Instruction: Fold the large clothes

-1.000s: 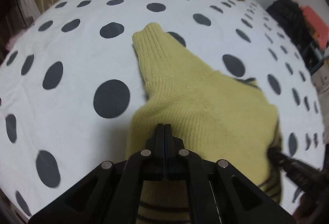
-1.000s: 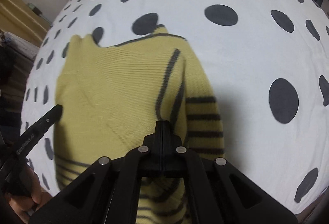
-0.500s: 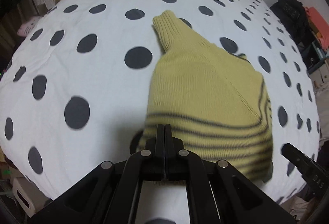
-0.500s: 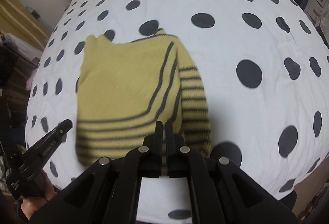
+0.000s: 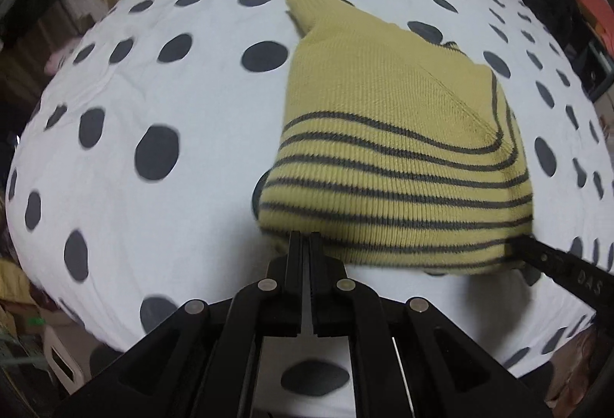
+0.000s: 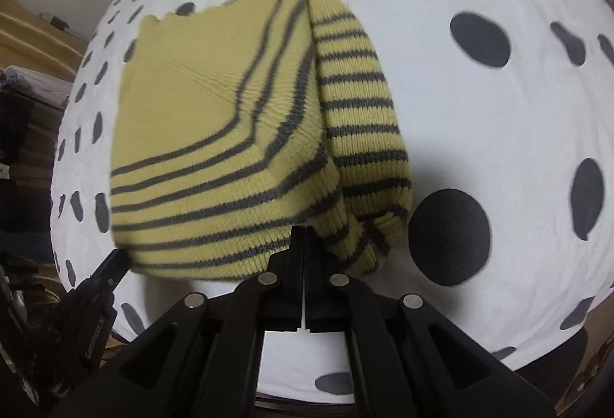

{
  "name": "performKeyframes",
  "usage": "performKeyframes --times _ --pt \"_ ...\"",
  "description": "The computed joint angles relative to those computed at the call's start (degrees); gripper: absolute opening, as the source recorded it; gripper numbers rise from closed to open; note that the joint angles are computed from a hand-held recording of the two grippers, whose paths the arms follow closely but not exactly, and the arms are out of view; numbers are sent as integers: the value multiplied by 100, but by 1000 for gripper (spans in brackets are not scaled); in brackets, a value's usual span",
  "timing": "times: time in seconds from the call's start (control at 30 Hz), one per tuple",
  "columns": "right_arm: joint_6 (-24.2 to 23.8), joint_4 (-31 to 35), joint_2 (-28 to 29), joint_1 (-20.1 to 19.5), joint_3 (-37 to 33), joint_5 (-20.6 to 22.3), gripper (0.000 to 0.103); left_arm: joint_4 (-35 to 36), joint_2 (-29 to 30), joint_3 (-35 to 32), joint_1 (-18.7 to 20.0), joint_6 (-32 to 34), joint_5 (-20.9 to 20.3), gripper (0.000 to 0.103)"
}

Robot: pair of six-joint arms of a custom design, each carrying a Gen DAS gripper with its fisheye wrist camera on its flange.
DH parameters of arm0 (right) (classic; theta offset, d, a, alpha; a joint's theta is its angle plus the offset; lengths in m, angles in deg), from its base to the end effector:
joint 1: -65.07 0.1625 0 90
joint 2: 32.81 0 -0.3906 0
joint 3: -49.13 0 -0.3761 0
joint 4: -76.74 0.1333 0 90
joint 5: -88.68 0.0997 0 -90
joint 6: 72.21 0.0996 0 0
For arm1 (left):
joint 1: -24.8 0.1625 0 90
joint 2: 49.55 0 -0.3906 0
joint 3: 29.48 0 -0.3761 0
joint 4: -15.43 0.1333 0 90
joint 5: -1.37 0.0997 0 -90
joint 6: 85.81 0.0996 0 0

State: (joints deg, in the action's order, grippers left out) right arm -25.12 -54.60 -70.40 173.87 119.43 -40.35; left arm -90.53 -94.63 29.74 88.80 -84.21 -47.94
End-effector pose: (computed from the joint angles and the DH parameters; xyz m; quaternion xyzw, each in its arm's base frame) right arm 0.3040 -0.6741 0.1360 -0.2541 -0.9052 0.2407 0.2410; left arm -0.1473 -0.7543 0.2749 0.2183 0.9118 -0.0880 0.3366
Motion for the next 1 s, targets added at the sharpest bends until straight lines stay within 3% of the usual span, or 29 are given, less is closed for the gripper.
performKeyframes --times 0.1,0.2,0.27,0.33,0.4,0.47,0.53,0.67,0.87,1.0 --pt "508 888 -111 314 -153 -328 3 461 -244 -17 -66 -410 31 4" --pt "929 1673 -185 551 -316 -300 3 697 -556 137 -206 -555 80 4" --pt "1101 2040 -187 721 -435 -359 4 716 -777 297 -331 -556 153 13" --pt "1278 2297 -189 872 -518 -425 8 742 -955 389 -433 -557 109 37" --pt "1398 2505 -116 1019 -643 -496 36 692 -1065 439 -546 -560 151 38" --pt "1527 2946 21 1158 -942 -665 45 768 -1129 386 -621 -492 -17 38" --pt "1465 3157 137 1253 -1172 -770 45 790 -1197 374 -689 -437 -86 40" --pt "1472 3258 271 1387 -1418 -922 45 503 -1360 633 -838 -264 179 44" --pt "1551 3333 333 1360 -1469 -755 45 727 -1322 551 -801 -366 26 45" --pt "1616 3466 415 1408 -1626 -936 46 781 -1269 471 -749 -386 -29 47"
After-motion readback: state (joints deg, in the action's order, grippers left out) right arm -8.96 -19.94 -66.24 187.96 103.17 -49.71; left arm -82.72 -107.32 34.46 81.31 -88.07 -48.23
